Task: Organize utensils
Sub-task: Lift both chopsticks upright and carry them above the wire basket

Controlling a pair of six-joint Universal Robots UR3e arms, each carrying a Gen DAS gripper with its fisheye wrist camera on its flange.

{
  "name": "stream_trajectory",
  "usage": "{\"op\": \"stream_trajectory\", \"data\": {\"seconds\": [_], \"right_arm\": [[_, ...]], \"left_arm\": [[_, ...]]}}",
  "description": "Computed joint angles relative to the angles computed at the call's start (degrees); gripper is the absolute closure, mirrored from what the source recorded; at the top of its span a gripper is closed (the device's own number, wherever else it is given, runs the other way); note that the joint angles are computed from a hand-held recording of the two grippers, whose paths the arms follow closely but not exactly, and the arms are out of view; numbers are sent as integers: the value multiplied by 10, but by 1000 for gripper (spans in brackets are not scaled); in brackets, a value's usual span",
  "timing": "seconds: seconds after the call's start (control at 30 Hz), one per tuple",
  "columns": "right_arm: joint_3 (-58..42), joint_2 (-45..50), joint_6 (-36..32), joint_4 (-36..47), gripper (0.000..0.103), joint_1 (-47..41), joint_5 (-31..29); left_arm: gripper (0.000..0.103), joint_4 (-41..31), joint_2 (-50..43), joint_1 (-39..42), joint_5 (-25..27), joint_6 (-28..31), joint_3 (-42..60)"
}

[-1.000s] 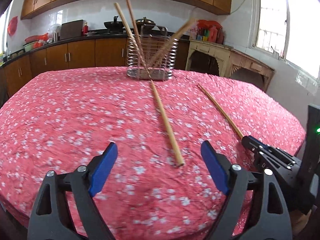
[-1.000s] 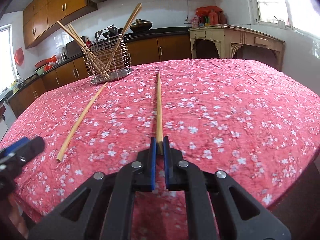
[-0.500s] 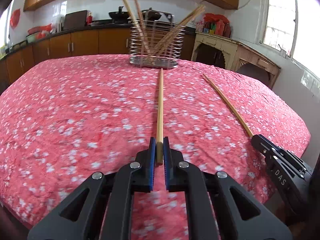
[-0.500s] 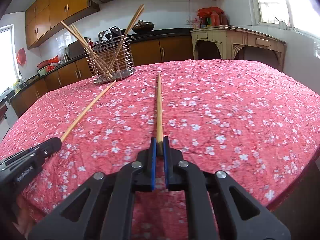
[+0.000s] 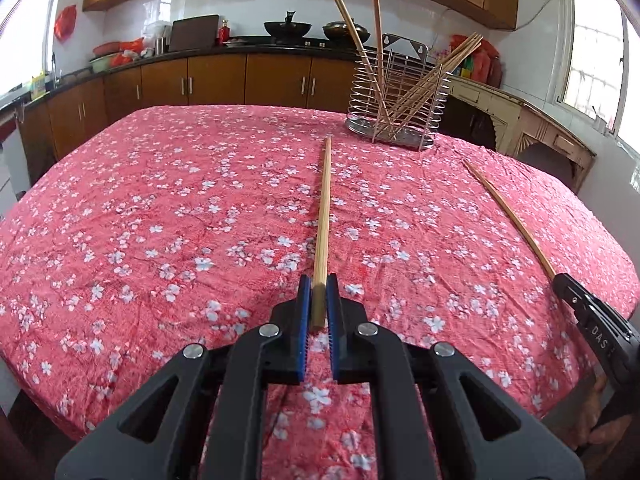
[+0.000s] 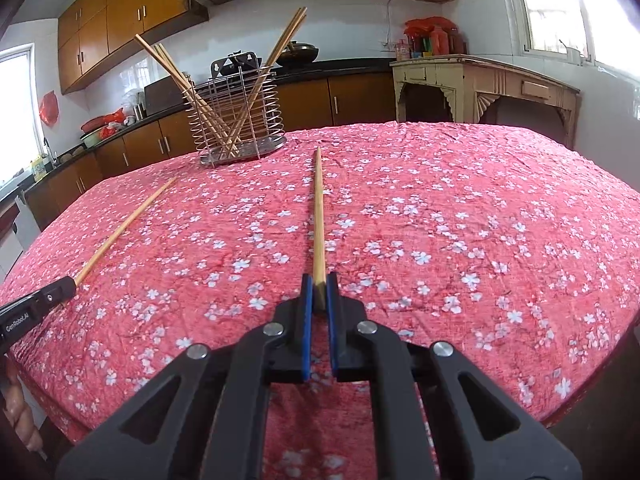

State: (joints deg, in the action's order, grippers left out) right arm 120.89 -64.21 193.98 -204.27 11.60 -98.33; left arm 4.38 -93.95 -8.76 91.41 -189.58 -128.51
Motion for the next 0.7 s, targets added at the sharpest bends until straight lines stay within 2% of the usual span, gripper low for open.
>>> {"op": "stream_trajectory", "data": {"seconds": [0.07, 0.2, 0.33, 0.37, 0.4, 0.47, 0.7], "right_arm": [[-2, 3, 4, -2, 95, 1, 0], [-5, 8, 2, -5, 95, 1, -3], [-2, 10, 1, -12, 95, 3, -6], [0, 10, 0, -14, 95, 3, -7], [1, 11, -2, -17, 95, 5, -10], [0, 14, -6, -20, 95, 8, -15], [-5, -30, -24, 3, 95, 8, -22]], "left_arm": [[91, 3, -2, -2, -2, -2, 1], [67, 27, -12, -19, 18, -5, -3], [66, 27, -20, -29, 31, -5, 4], [69, 27, -23, -32, 36, -5, 7], [81, 26, -24, -33, 37, -5, 9], [95, 21, -31, -34, 37, -1, 19], [96, -30, 45, 25, -31, 54, 12]]}}
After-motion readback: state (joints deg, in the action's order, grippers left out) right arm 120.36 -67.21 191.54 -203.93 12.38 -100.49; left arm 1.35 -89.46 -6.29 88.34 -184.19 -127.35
